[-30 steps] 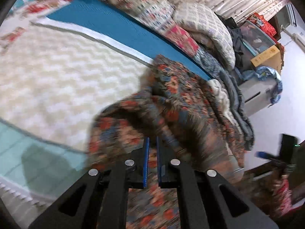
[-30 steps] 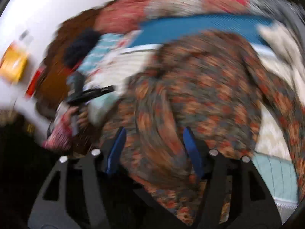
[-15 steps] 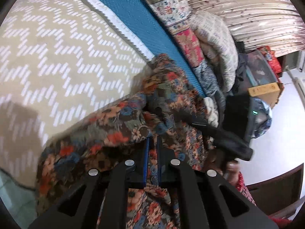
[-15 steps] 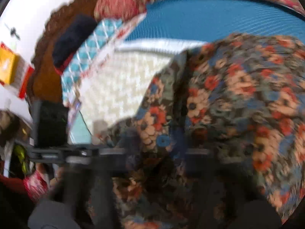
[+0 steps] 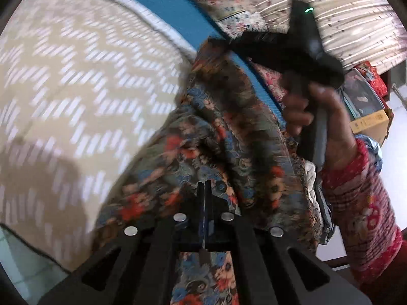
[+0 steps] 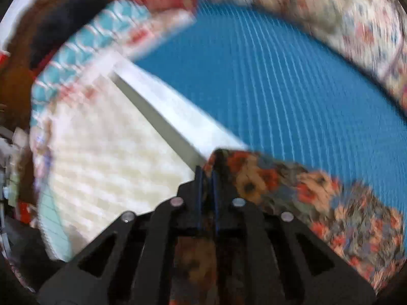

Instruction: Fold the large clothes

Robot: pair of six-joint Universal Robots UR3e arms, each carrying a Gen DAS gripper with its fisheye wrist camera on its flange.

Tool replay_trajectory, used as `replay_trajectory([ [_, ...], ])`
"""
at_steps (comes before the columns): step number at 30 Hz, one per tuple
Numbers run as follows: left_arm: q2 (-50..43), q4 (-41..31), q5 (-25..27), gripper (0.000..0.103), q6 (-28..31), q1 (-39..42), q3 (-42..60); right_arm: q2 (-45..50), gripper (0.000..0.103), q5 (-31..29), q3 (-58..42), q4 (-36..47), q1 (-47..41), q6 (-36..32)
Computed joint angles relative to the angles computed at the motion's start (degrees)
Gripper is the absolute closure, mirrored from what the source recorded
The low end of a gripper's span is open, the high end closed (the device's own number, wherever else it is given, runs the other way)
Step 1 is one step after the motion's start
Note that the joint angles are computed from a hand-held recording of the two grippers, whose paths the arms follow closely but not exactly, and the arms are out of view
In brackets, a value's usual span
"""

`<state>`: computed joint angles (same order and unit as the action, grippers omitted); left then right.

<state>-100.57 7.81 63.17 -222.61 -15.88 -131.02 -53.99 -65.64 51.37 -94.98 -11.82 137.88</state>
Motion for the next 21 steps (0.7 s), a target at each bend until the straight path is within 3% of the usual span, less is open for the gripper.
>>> replay_trajectory([
  [1, 0.69, 0.22, -0.56, 0.083, 0.48, 0.48, -1.1, -2.32, 0.094, 3.0, 4.19, -1.07, -2.27, -0.66],
  [3, 2.53, 0.24, -0.89, 0.083, 1.53, 1.03, -2.93, -8.99, 0.066, 12.43, 11.68, 3.43, -11.21, -4.3],
  [5, 2.92, 0.97, -2.85, 0.083, 1.87, 1.67, -2.9, -15.44, 0.049, 19.25, 16.98, 11.88, -20.72, -12.0],
  [6, 3.15, 1.49, -3.48, 0.083, 2.2, 1.7, -2.57, -19.26, 0.049, 20.69, 19.36, 17.94, -26.37, -18.39],
  [11, -0.27, 1.14, -4.7, 0.083, 2.77, 1.08, 4.7, -28.91, 0.049, 12.14, 22.53, 42.19, -46.73, -41.22],
  [16, -7.46, 0.13, -4.78, 0.083, 0.89, 1.03, 13.58, -35.53, 0.049, 0.59, 35.08, 41.43, -56.56, -47.39],
  [17, -9.5, -0.62, -3.81, 0.083, 0.92, 0.37, 16.01, -35.42, 0.06, -1.24, 37.06, 40.99, -56.02, -46.78],
  [18, -11.23, -2.34, -2.08, 0.083, 1.48, -0.51, 18.43, -35.58, 0.098, -2.22, 38.43, 40.59, -55.35, -46.36],
  [21, -13.48, -11.78, 1.77, 0.083, 1.53, -1.48, 23.06, -39.78, 0.099, -0.1, 37.58, 37.86, -53.73, -47.16],
])
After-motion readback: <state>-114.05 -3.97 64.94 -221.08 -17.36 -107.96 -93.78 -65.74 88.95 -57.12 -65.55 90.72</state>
